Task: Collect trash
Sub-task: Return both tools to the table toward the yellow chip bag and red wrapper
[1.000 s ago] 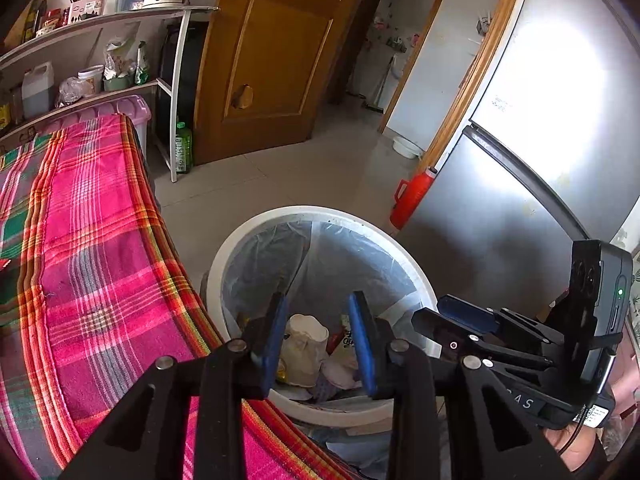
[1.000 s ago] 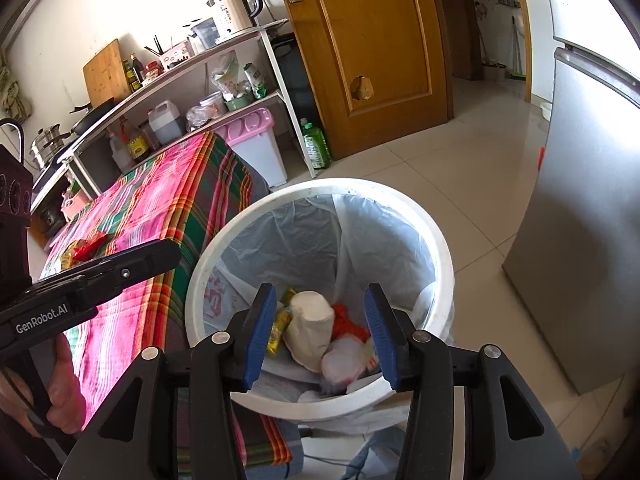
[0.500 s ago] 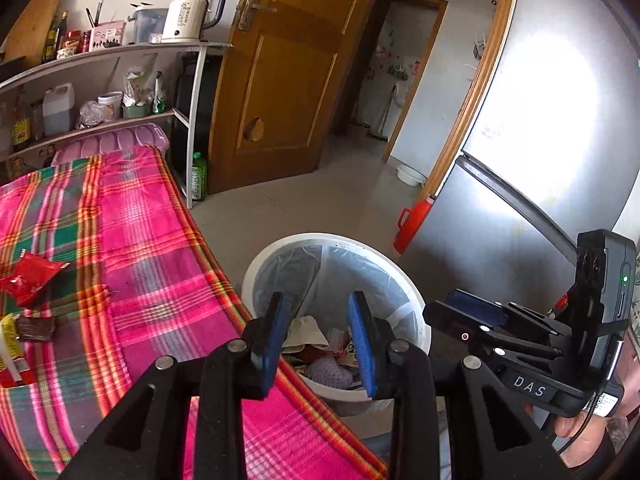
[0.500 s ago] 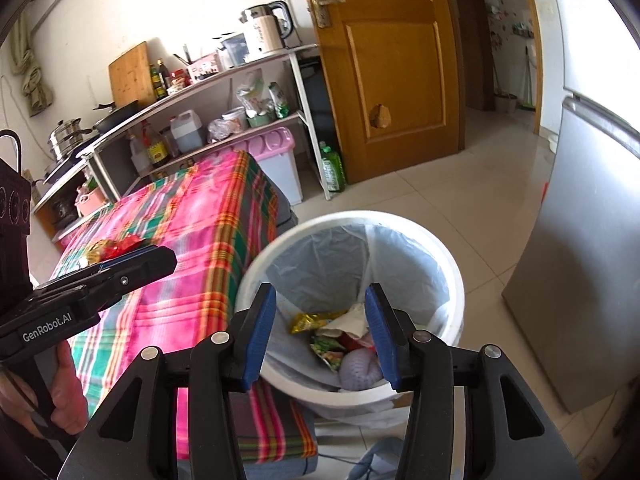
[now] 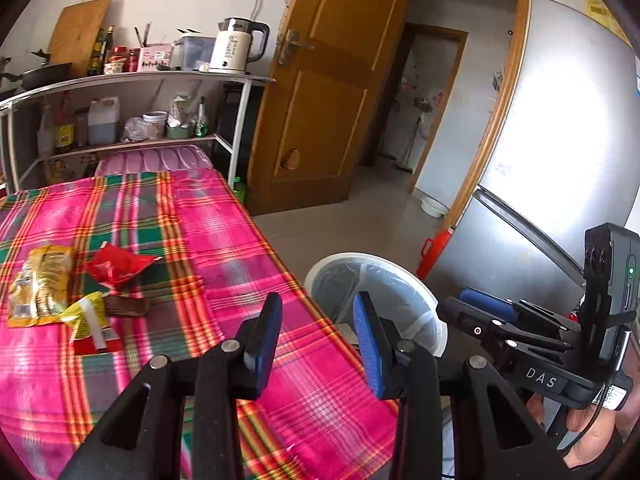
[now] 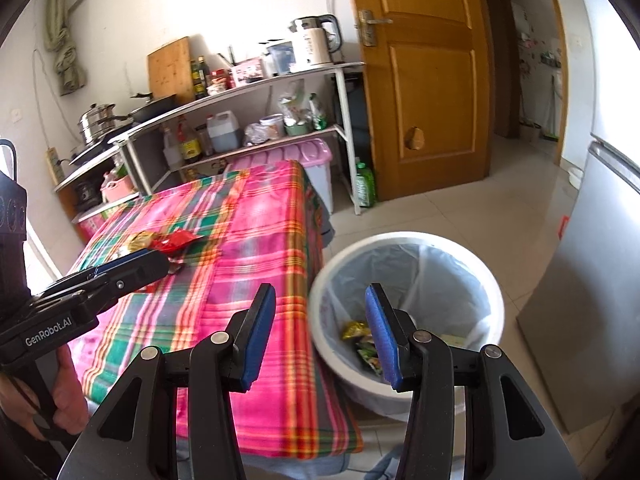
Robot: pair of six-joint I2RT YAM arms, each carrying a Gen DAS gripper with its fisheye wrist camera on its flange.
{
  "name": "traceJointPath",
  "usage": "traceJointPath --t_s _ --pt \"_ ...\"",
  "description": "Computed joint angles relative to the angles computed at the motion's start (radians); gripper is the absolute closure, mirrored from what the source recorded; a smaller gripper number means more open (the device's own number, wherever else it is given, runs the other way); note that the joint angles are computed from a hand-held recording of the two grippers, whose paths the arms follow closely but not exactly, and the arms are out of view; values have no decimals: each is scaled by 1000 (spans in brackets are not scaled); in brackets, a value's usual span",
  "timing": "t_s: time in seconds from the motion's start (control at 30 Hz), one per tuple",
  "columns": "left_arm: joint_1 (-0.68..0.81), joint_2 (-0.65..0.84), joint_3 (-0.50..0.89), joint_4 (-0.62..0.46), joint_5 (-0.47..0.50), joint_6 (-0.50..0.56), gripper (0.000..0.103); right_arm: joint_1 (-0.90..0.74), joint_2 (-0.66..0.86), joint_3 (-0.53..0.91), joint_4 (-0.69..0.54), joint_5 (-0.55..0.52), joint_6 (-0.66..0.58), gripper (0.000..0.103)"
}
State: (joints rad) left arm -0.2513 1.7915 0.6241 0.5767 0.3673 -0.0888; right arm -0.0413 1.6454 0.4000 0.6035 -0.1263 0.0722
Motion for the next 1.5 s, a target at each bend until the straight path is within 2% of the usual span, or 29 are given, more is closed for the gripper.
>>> traceJointPath --t_s 0.53,0.93,1.5 --pt "167 -90 -152 70 23 30 61 151 -13 -16 27 37 22 47" --pt "226 -62 -148 75 30 41 59 198 57 44 18 26 26 43" --pt "422 101 -15 35 92 88 57 308 296 333 -121 28 13 43"
